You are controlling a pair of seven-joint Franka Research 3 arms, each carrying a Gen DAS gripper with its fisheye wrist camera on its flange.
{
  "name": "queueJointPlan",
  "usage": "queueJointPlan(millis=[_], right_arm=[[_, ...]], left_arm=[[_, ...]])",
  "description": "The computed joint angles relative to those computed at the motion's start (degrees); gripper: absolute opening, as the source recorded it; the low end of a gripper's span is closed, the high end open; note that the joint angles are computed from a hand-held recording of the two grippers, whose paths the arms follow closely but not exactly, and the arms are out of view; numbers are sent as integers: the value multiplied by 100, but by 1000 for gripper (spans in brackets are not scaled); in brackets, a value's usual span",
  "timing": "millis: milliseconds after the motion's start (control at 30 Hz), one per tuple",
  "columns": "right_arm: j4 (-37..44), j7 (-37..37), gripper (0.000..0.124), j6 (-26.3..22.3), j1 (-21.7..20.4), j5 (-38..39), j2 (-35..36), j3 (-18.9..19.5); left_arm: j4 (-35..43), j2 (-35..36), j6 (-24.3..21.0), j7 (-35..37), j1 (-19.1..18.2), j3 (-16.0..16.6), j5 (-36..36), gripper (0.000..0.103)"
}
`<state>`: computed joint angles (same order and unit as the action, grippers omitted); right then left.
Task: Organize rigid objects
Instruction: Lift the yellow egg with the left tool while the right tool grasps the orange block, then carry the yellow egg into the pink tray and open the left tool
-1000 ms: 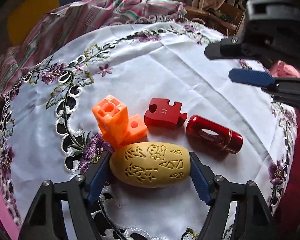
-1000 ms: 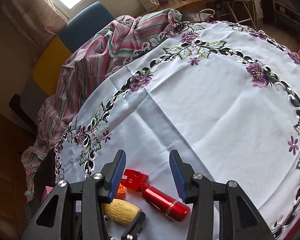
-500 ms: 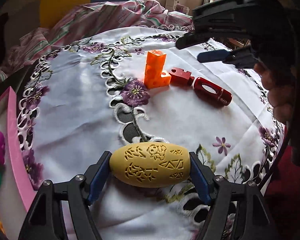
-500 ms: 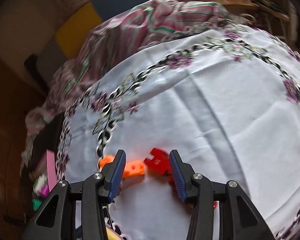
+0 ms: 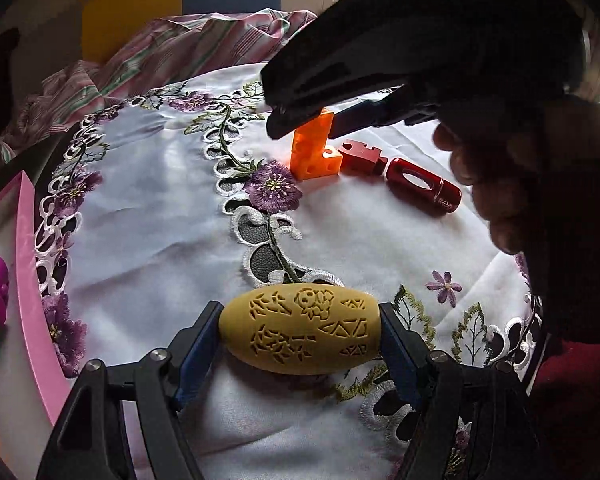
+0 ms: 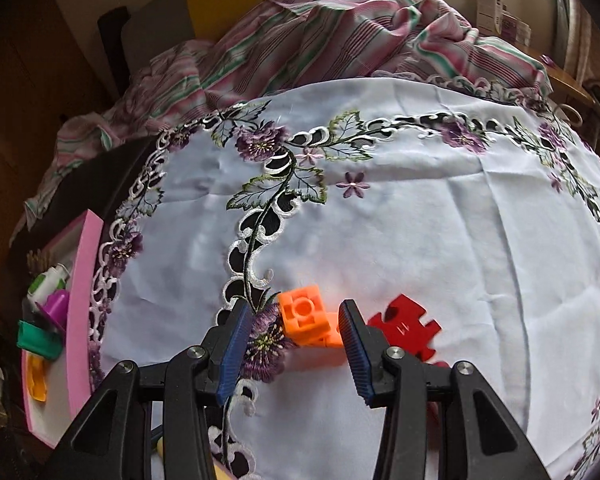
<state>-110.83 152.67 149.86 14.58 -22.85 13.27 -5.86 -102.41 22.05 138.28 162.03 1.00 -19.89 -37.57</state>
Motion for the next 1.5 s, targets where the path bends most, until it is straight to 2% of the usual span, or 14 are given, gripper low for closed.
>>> queueJointPlan(millis=[33,67,133,200,333,600,767,933,1133,1500], right_arm=[[78,-134,39,-106,-15,43,72,27],[193,-203,25,-351,14,23,143,26],[144,-186,25,-329,52,-96,113,-5],[-15,-87,25,-85,44,-160,9,-31],[-128,-161,25,173,-39,35,-48,20],[60,-292,25,-112,32,-13,59,25],[86,-302,25,-118,85,-145,70,2],[152,-410,25,-178,99,-168,124,22],[243,-548,25,-285,153,-191,195,19],[237,-564,25,-271,159,-181,193,3]], left_arm=[[-12,-8,8,18,10,-6,-19,76],[-19,-10,17,39,19,-10,-38,76],[-28,-20,40,19,22,-6,-64,75],[-8,-38,12,-139,-9,38,7,75],[-16,-106,-5,-431,-28,127,175,75],[-328,-580,59,-196,135,186,-179,75],[-331,-827,-139,-53,166,358,-550,75],[-264,-916,-90,-89,169,549,-746,75],[-117,-838,24,-382,242,686,-678,75],[107,-590,185,-898,485,711,-350,75]])
